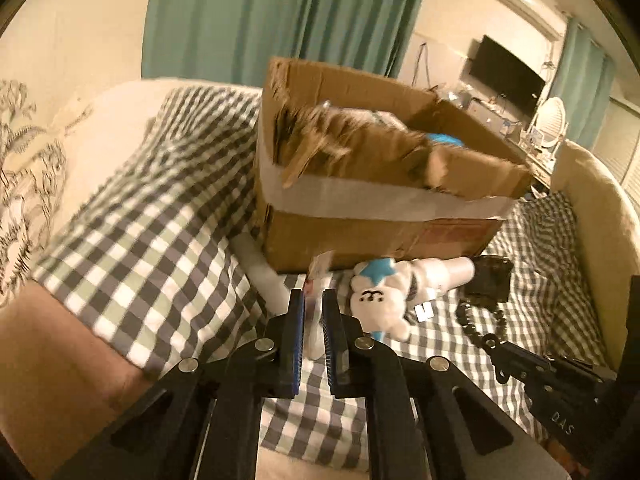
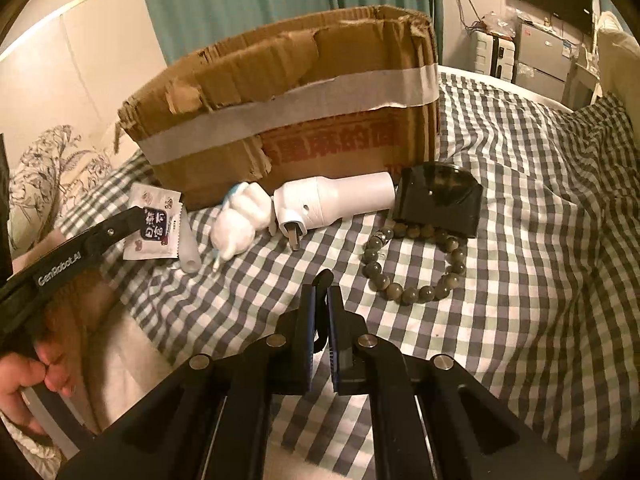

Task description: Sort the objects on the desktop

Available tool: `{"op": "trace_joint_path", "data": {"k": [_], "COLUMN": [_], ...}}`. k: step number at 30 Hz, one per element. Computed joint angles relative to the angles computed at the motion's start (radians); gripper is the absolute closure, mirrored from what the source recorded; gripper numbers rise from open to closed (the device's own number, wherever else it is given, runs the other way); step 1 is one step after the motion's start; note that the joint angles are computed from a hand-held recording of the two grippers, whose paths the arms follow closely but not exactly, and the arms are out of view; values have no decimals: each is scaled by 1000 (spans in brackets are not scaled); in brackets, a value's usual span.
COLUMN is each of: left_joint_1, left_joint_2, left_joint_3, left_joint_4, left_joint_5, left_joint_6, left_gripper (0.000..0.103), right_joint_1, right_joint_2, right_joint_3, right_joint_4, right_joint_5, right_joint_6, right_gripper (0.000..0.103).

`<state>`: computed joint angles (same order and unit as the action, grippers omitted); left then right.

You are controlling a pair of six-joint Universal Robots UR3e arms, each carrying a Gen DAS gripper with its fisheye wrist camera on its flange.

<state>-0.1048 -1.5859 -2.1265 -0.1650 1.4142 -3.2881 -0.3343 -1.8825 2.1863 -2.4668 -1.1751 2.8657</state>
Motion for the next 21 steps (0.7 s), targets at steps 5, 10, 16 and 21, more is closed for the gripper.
{"op": "trace_joint_path", "data": {"k": [5, 10, 16, 21], "left_joint_1": [-11, -6, 5, 57], "left_joint_2": [65, 104, 108, 142], "left_joint_3": [-18, -19, -6, 30], "left_joint_4": [-11, -14, -91, -308], "left_joint_5": [-36, -92, -82, -111], "left_joint_6": [20, 43, 31, 54], "left_gripper": [94, 95, 95, 51], "right_joint_1": [-38, -102, -151, -153], "right_joint_2": [-102, -222, -260, -234], "right_joint_3": [27, 24, 39, 50], "right_joint_4": [65, 178, 230, 215], "right_joint_5": [33, 88, 112, 119], "right_joint_6": [-6, -39, -61, -58], "right_gripper": [97, 97, 97, 97]}}
